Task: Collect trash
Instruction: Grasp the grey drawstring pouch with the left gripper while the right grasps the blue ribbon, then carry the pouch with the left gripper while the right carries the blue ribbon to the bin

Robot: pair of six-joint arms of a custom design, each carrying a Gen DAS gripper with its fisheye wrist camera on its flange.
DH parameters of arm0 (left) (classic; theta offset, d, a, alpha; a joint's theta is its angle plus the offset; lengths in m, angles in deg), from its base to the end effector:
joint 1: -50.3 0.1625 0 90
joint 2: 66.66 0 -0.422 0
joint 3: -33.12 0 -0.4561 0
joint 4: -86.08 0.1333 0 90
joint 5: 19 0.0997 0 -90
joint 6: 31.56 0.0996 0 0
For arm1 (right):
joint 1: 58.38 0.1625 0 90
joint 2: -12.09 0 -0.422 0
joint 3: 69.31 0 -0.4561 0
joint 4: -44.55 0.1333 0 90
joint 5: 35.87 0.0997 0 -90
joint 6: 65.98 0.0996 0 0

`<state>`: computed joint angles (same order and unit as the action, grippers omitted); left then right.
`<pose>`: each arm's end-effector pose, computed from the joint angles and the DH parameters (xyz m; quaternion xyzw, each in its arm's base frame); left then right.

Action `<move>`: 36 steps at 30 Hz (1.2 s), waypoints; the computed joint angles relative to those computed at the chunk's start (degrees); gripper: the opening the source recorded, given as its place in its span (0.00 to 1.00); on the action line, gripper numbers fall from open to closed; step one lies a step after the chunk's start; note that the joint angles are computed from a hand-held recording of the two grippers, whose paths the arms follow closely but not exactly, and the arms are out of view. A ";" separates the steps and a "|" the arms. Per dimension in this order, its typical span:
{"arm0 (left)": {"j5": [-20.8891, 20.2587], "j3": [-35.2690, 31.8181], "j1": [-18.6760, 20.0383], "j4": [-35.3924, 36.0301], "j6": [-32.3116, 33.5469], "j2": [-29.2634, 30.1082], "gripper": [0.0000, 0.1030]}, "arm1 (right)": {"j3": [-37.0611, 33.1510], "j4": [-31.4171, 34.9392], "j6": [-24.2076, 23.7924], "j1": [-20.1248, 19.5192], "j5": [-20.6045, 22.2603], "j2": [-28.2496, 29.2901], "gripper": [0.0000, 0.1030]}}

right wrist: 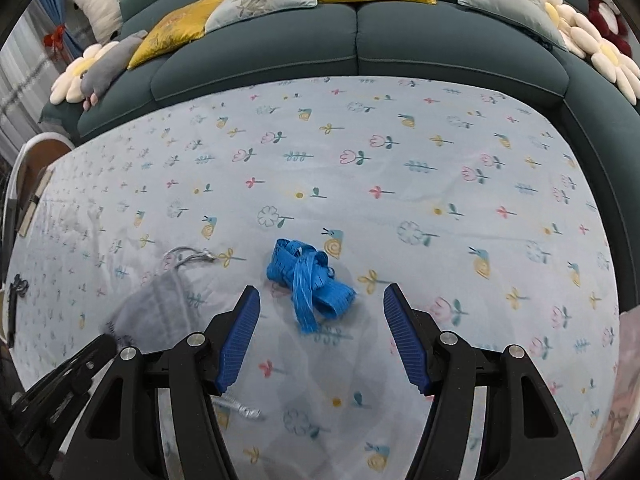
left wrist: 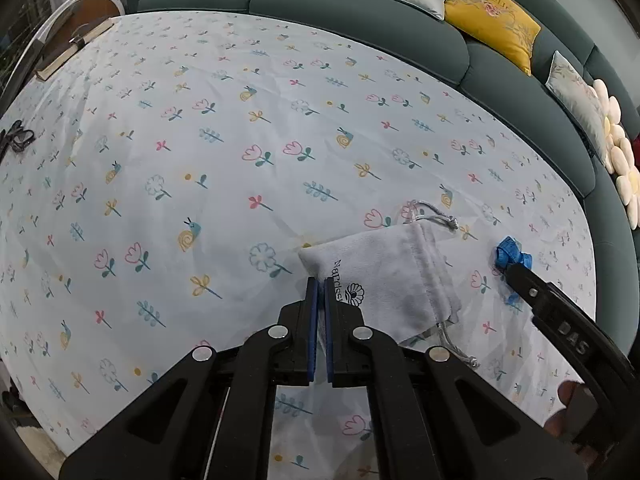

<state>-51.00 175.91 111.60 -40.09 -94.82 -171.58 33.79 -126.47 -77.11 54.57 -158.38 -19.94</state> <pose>0.0232 -0.4111 0.2346 -0.2529 0.8372 -0.3396 0.3462 0.3146 -0.5384 -0.1106 0.2571 -0.9215 0.1115 0.2688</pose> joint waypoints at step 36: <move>-0.53 -5.59 -22.73 8.76 -10.24 12.03 0.03 | 20.34 -5.74 -2.19 -3.30 3.41 -27.14 0.20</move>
<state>-51.54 170.32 88.87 -31.32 -105.06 -159.55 54.13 -132.20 -79.30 51.27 -154.97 -47.08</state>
